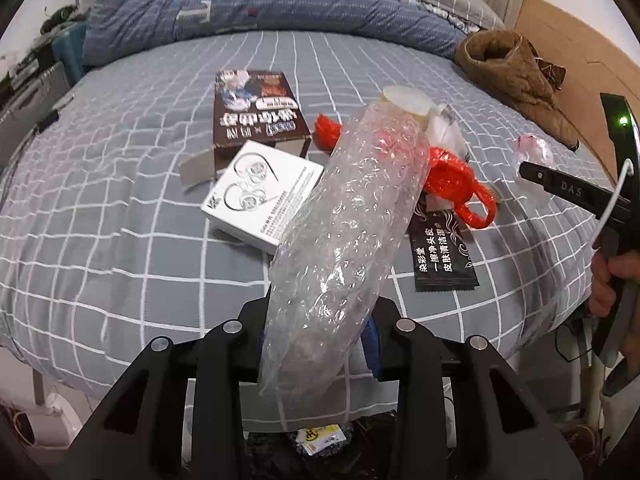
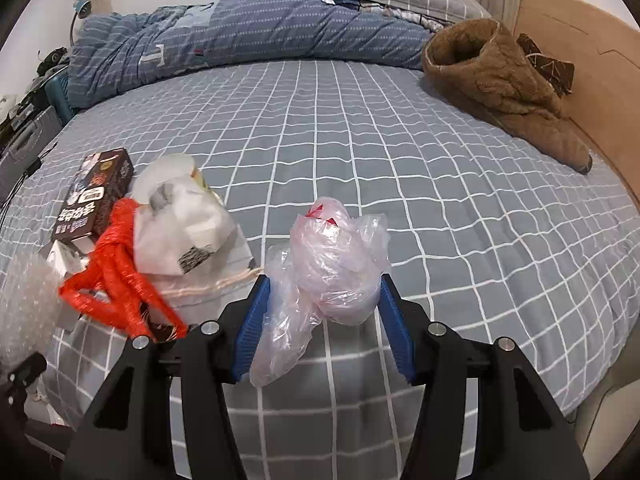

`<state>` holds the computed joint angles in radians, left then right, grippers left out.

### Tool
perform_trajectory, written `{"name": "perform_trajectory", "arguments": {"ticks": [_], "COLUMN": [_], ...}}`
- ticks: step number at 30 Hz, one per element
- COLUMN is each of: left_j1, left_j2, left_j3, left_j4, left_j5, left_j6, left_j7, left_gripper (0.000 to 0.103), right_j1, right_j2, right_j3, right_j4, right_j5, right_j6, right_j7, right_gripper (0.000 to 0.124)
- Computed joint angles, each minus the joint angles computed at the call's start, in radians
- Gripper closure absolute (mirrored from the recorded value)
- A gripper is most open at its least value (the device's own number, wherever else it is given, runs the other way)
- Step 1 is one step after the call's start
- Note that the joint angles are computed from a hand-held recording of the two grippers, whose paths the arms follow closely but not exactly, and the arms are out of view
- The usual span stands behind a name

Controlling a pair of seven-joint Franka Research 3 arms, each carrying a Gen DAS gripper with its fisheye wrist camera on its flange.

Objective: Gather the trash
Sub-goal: 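Grasp the bubble wrap with the left tool while the right tool grasps the clear plastic bag, then carry the bubble wrap and clear bag to the bin and release the bubble wrap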

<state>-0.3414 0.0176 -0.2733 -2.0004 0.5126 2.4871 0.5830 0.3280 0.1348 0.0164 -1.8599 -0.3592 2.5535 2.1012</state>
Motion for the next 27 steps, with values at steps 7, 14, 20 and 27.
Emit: {"name": "perform_trajectory", "arguments": {"ticks": [7, 14, 20, 27], "left_j1": [-0.009, -0.017, -0.024, -0.032], "left_j2": [-0.039, -0.074, -0.102, -0.125], "left_j3": [-0.012, -0.026, -0.039, -0.05], "left_j4": [-0.026, -0.043, -0.054, -0.062], "left_j5": [0.013, 0.024, 0.028, 0.029], "left_j6": [-0.007, -0.021, -0.032, -0.047], "left_j7": [-0.026, -0.049, -0.05, -0.054], "left_gripper": [0.07, 0.071, 0.071, 0.072], "right_j1": [-0.001, -0.033, -0.056, -0.082], "right_j2": [-0.084, -0.161, -0.231, -0.3], "right_j3": [0.015, 0.049, 0.087, 0.121], "right_j4": [-0.06, -0.121, -0.177, -0.205], "right_j5": [-0.084, -0.069, -0.136, -0.123], "right_j6": [0.003, 0.006, 0.008, -0.002], "right_j7": [0.056, 0.053, 0.073, 0.067], "right_gripper": [0.072, 0.071, 0.072, 0.072]}}
